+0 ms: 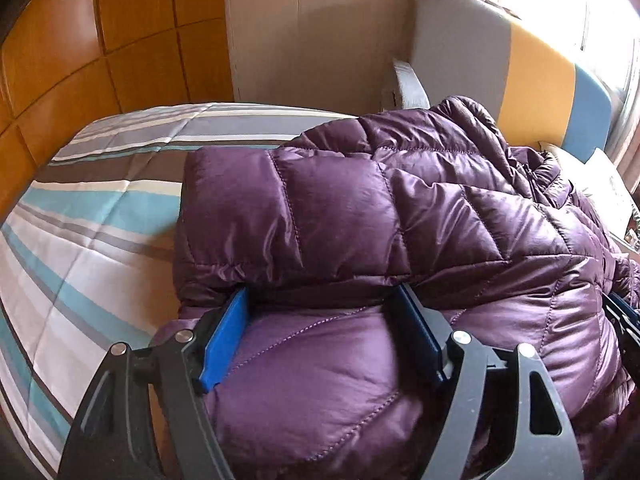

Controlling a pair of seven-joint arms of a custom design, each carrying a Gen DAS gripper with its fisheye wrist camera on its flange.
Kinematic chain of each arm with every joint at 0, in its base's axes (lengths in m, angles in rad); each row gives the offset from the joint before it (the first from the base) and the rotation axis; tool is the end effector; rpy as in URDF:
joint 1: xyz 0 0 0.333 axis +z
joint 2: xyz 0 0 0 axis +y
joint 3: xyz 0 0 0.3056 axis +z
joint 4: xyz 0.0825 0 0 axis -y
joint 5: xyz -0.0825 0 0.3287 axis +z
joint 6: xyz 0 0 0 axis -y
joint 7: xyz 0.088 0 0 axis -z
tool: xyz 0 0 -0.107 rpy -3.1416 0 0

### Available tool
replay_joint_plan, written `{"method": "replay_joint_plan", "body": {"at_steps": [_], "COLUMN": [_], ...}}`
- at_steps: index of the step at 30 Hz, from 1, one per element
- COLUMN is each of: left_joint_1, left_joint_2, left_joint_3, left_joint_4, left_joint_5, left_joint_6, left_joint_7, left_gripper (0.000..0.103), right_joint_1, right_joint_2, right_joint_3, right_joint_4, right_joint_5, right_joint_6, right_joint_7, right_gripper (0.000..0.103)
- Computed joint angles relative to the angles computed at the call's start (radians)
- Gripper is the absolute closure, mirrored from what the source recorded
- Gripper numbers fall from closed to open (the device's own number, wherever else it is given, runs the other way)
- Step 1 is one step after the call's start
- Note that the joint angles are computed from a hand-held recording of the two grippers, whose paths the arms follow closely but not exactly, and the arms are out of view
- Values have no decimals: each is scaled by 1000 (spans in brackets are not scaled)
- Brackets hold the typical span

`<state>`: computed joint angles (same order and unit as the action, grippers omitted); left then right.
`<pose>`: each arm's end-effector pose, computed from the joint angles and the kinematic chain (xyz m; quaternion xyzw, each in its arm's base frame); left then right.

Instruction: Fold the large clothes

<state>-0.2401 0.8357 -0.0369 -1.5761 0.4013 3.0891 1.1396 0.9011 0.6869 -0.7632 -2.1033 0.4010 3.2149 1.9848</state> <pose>0.6603 -0.2146 0.2553 -0.5902 0.7348 -0.2705 0.1964 0.5799 0.0892 0.2840 -0.5071 0.7839 -0.2893 0.2110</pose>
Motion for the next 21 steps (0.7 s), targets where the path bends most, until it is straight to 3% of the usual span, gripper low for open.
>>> {"method": "replay_joint_plan", "body": {"at_steps": [3,7,9,11,14,16,18,21], "left_joint_1": [1,-71,-124,-167,-211,-220,-224,-218], "left_joint_2": [-1,-51,-114,-159,-209,-220,-206,-149], "left_joint_3": [0,85,159,211,242,233,213,183], "left_joint_4": [-3,-64,-168,-247,-330,-345,-318,-236], "left_joint_5": [0,21,47,54,42,27,10,-2], "left_joint_6": [2,29,114,187,259,276,243,161], "left_joint_7": [2,-56,-109,-128,-96,-67,-35,10], "left_gripper": [29,15,6,6,6,6,6,5], "right_joint_1": [-27,32,82,152,217,269,277,205], "right_joint_2": [-16,-15,-51,-73,-114,-110,-102,-101], "right_joint_3": [32,-24,-58,-105,-139,-175,-178,-110], "right_joint_4": [-12,-17,-73,-124,-182,-209,-214,-193], "right_joint_5": [12,13,15,50,101,138,161,189], "right_joint_6": [28,-1,39,68,85,83,72,76], "right_joint_7": [-14,-18,-28,-49,-81,-101,-123,-151], "right_gripper": [63,62,62,62,62,62,62,62]}}
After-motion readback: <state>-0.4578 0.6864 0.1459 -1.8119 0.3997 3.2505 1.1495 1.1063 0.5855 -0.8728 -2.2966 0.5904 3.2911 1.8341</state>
